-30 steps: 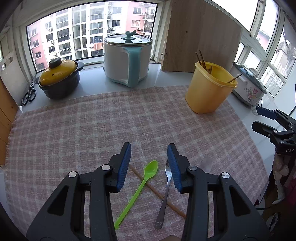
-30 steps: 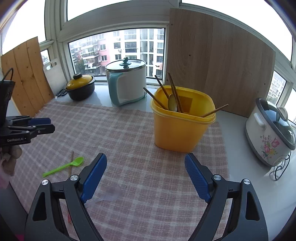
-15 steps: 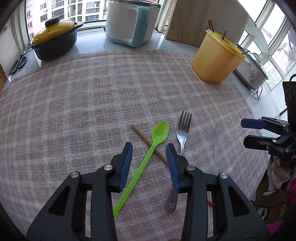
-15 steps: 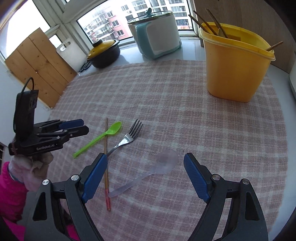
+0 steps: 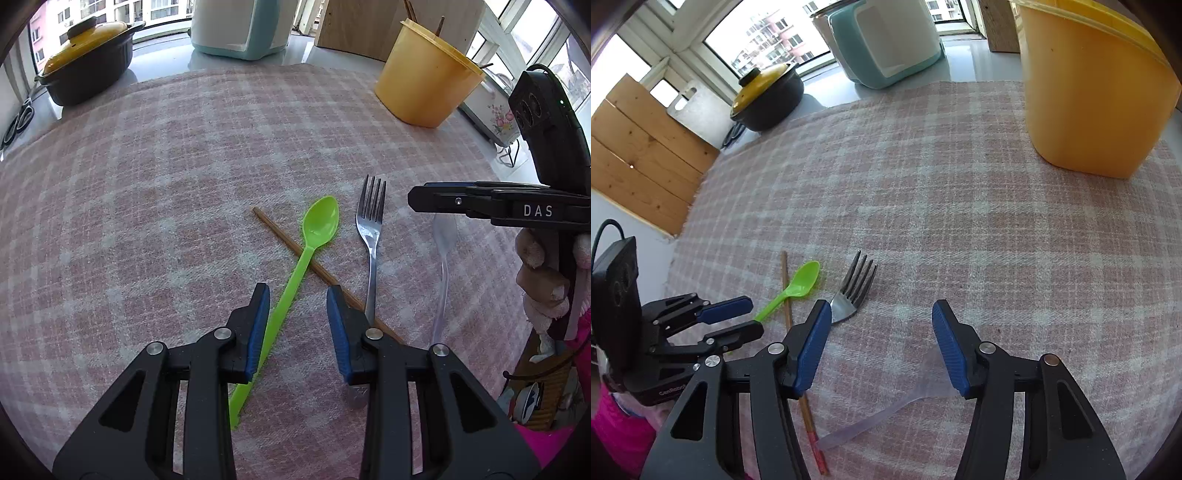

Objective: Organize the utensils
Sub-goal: 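Close the left tool on the green spoon while the right tool grasps the metal fork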

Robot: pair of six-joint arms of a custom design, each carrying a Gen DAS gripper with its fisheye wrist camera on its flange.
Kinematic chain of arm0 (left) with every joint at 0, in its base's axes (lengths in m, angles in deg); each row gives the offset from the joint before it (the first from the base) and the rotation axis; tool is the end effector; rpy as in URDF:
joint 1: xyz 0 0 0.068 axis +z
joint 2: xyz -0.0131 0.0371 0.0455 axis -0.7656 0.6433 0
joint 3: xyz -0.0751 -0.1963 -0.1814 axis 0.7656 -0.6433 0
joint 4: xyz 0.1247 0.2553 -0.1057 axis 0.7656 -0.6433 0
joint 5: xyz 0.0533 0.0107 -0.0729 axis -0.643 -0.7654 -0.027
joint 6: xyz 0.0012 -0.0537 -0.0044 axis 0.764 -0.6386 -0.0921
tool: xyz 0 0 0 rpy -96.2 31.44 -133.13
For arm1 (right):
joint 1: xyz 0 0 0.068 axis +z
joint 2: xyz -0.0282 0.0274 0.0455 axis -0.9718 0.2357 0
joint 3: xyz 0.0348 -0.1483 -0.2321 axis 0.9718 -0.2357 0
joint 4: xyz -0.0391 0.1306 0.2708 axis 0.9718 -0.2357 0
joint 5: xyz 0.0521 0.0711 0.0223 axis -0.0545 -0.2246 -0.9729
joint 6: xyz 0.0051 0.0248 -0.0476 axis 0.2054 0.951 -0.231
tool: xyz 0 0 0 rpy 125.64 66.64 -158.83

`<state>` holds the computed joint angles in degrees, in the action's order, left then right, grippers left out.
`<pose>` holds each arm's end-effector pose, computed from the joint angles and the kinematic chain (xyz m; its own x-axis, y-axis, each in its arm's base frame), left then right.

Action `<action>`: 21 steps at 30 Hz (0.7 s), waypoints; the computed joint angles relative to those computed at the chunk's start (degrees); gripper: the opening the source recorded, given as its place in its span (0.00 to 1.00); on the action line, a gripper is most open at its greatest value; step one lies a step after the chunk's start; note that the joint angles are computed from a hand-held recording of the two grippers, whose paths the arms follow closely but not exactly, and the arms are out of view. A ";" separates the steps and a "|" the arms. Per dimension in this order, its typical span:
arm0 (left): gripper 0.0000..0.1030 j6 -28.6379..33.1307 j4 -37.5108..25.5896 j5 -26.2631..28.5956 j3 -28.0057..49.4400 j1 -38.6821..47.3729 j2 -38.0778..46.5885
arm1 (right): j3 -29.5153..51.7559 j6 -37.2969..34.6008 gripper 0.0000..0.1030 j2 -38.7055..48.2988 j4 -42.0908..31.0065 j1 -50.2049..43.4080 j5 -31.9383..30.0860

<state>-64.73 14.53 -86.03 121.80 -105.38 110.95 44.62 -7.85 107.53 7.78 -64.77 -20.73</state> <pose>0.1493 -0.2152 0.2142 -0.8812 0.2756 -0.3840 0.3838 0.8915 -0.2409 0.1673 0.0481 0.2320 -0.9564 -0.0133 -0.2918 -0.1391 0.8991 0.4149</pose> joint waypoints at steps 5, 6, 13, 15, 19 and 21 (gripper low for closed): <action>0.31 0.32 -0.41 -1.39 0.71 -0.55 0.99 | -0.57 -0.64 0.44 3.67 3.99 1.28 -0.44; 0.30 0.52 -0.42 -1.66 1.02 -0.63 1.61 | -0.56 -0.75 0.44 4.21 4.47 1.65 -0.55; 0.22 0.35 -0.62 -3.29 2.33 -1.64 4.95 | -0.49 -0.55 0.39 6.04 7.91 5.00 1.04; 0.22 0.39 -0.56 -3.90 2.38 -1.89 5.40 | -0.51 -0.34 0.34 6.31 8.75 6.87 2.53; 0.19 0.24 -0.22 -4.28 2.72 -1.85 6.21 | -0.60 -0.64 0.26 6.30 9.58 9.91 5.42; 0.15 0.30 -0.17 -4.58 2.77 -1.62 6.45 | -0.54 -0.76 0.20 6.44 9.82 11.31 7.04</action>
